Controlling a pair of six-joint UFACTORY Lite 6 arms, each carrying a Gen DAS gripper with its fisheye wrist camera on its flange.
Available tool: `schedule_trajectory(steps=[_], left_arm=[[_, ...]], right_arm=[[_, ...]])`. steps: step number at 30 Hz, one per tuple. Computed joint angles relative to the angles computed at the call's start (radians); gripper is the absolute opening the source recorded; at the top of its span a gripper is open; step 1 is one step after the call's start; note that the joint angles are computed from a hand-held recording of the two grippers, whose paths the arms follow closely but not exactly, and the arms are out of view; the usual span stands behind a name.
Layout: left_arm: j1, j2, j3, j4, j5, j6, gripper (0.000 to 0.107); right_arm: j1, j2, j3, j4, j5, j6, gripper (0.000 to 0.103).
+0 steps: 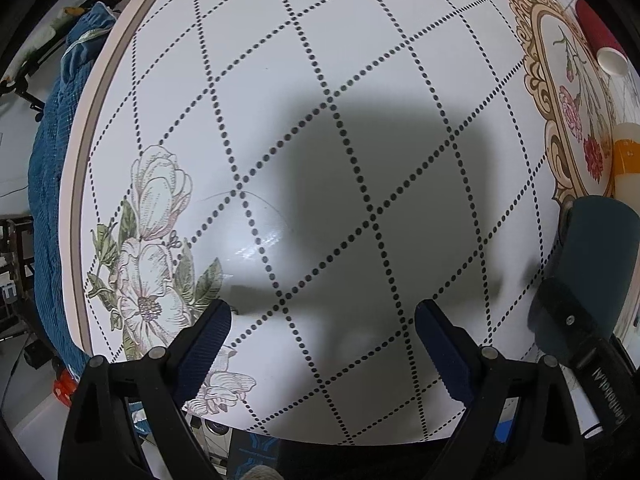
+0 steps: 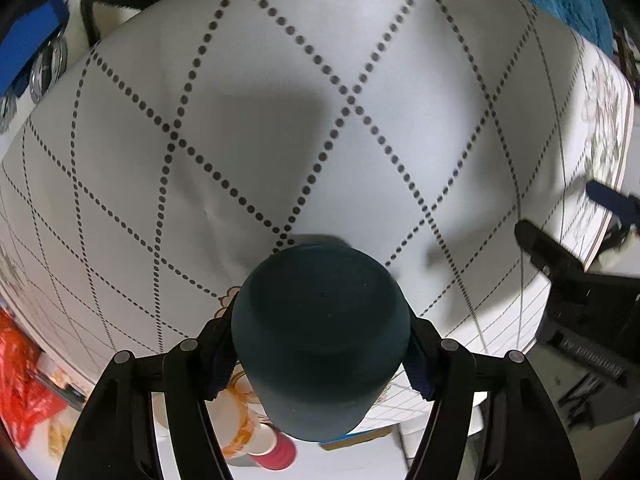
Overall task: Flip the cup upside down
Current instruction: 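Carry the inverted teal cup with the right gripper toward the placemat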
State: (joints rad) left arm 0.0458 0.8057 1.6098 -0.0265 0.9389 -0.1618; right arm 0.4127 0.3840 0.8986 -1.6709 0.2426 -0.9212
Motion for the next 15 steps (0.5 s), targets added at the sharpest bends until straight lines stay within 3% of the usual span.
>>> schedule_trajectory(steps=[7,15], left_arm=[[0.042,-0.049,-0.049,0.02,-0.008,0.025,0.094],[0.049,-0.077,-0.064,0.034,-0.012,0.025,0.094]], right_arm=[[0.082,0.084,0.14,0.4,0.145,-0.18,0.07],[0.147,0.263,0.422,0.766,0.415,-0.26,0.07]])
